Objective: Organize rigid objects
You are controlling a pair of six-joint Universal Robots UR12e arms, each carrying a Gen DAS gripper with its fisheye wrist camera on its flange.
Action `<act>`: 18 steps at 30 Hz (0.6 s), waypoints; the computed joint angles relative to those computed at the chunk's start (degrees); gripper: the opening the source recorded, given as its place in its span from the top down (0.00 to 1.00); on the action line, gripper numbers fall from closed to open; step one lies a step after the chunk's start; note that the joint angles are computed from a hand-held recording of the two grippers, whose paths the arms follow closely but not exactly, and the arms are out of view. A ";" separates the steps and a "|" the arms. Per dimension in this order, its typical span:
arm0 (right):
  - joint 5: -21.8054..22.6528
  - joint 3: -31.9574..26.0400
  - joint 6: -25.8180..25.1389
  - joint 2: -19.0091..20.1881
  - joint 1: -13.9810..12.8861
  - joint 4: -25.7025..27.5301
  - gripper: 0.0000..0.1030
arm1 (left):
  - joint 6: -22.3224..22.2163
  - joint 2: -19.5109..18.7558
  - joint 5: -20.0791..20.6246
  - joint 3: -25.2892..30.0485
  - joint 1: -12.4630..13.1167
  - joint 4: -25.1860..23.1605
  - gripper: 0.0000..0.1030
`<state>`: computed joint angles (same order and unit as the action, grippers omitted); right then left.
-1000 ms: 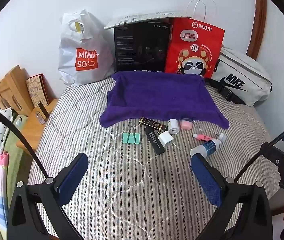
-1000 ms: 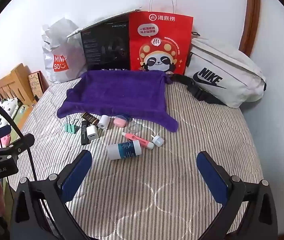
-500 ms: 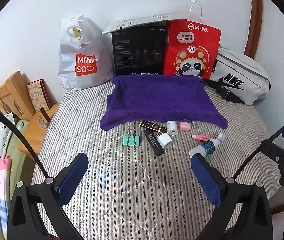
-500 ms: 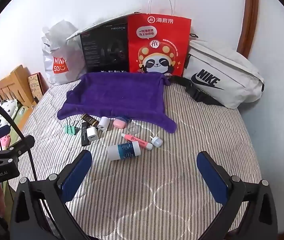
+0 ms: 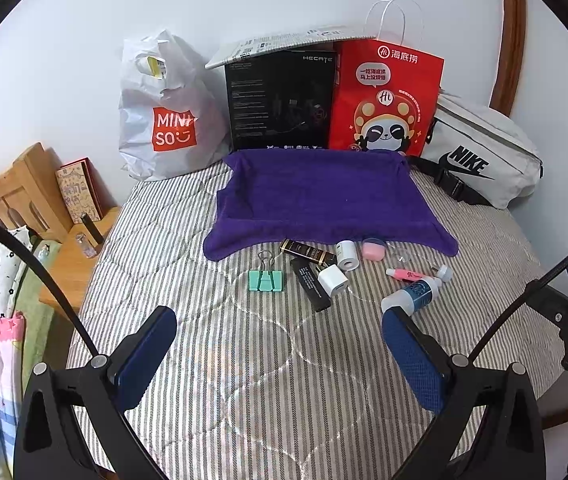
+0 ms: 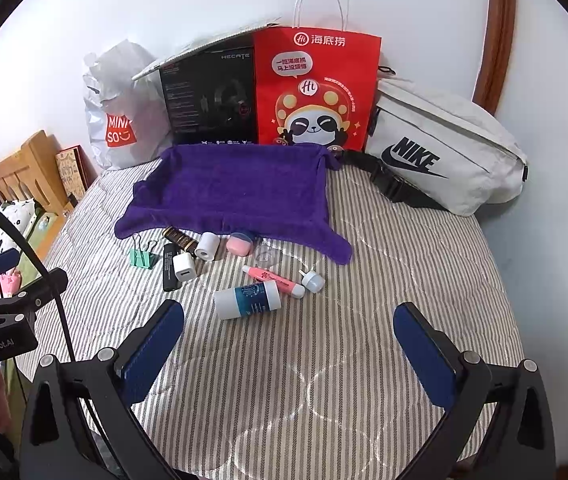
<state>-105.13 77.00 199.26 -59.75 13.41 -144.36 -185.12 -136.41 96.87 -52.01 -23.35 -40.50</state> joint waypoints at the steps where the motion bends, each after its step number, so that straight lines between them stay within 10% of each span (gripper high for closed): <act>1: -0.04 -0.03 0.02 0.00 -0.01 0.07 0.00 | -0.03 0.03 -0.02 -0.04 0.01 0.01 0.00; 18: -0.31 0.20 0.05 -0.31 0.12 -0.36 0.00 | 0.62 -0.23 -0.09 0.97 0.08 -1.09 0.00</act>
